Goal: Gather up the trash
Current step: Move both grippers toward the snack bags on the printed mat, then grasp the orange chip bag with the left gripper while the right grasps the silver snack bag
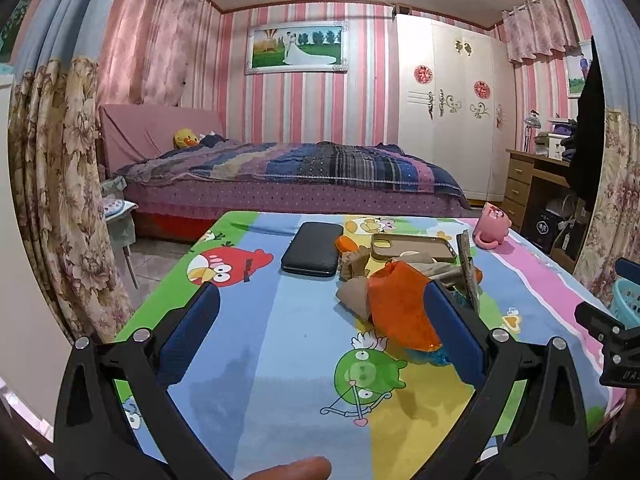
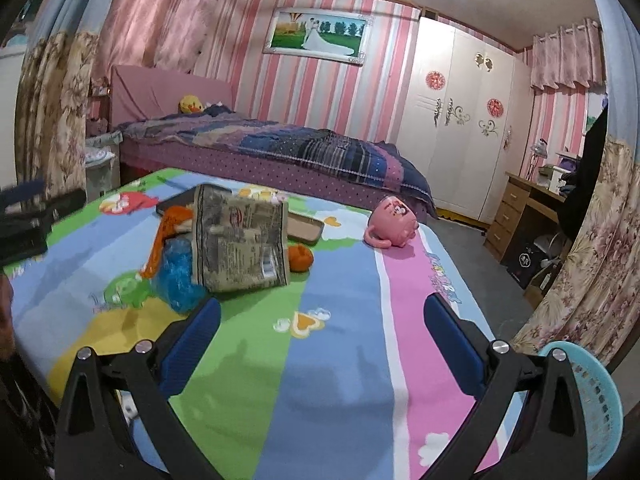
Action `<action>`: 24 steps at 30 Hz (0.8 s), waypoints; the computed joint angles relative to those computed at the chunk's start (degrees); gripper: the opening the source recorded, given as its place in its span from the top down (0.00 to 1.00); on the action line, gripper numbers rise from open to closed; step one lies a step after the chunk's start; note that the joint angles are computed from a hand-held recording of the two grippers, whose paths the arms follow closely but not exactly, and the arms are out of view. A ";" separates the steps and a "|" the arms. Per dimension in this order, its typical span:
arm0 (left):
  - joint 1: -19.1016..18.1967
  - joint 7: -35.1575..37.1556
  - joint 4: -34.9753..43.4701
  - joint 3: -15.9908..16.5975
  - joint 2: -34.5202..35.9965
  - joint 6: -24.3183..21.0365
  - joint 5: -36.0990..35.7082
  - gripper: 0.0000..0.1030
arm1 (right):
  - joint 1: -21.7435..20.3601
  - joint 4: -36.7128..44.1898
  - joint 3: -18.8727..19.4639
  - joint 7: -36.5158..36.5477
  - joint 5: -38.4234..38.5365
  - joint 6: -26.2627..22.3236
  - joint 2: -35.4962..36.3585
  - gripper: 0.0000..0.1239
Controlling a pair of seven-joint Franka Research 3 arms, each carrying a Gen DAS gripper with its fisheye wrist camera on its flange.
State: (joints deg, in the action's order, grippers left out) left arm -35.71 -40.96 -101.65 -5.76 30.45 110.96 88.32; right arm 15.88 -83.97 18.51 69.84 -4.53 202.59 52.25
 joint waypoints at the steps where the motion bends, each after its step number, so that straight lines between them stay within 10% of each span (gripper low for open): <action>1: 0.38 0.08 0.37 -0.09 0.14 0.69 -0.49 0.05 | -0.65 0.51 1.13 0.50 -0.57 -0.15 0.40 0.20; 5: 1.48 1.40 1.51 0.01 0.71 3.81 -1.61 0.05 | -3.06 2.42 5.15 1.98 -4.24 -0.69 2.34 0.20; 21: 3.16 16.65 16.68 3.86 9.50 13.59 -8.38 0.05 | 4.73 21.59 -0.62 1.95 5.82 -6.19 10.55 0.20; 24: 3.74 21.30 19.75 4.75 11.86 16.13 -12.28 0.43 | 5.04 23.85 -0.56 2.78 8.63 -10.40 11.78 0.20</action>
State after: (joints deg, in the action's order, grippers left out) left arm -31.97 -19.66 -81.90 -1.00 42.30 127.10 76.04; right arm 20.92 -60.12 17.94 72.62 4.10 192.18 64.03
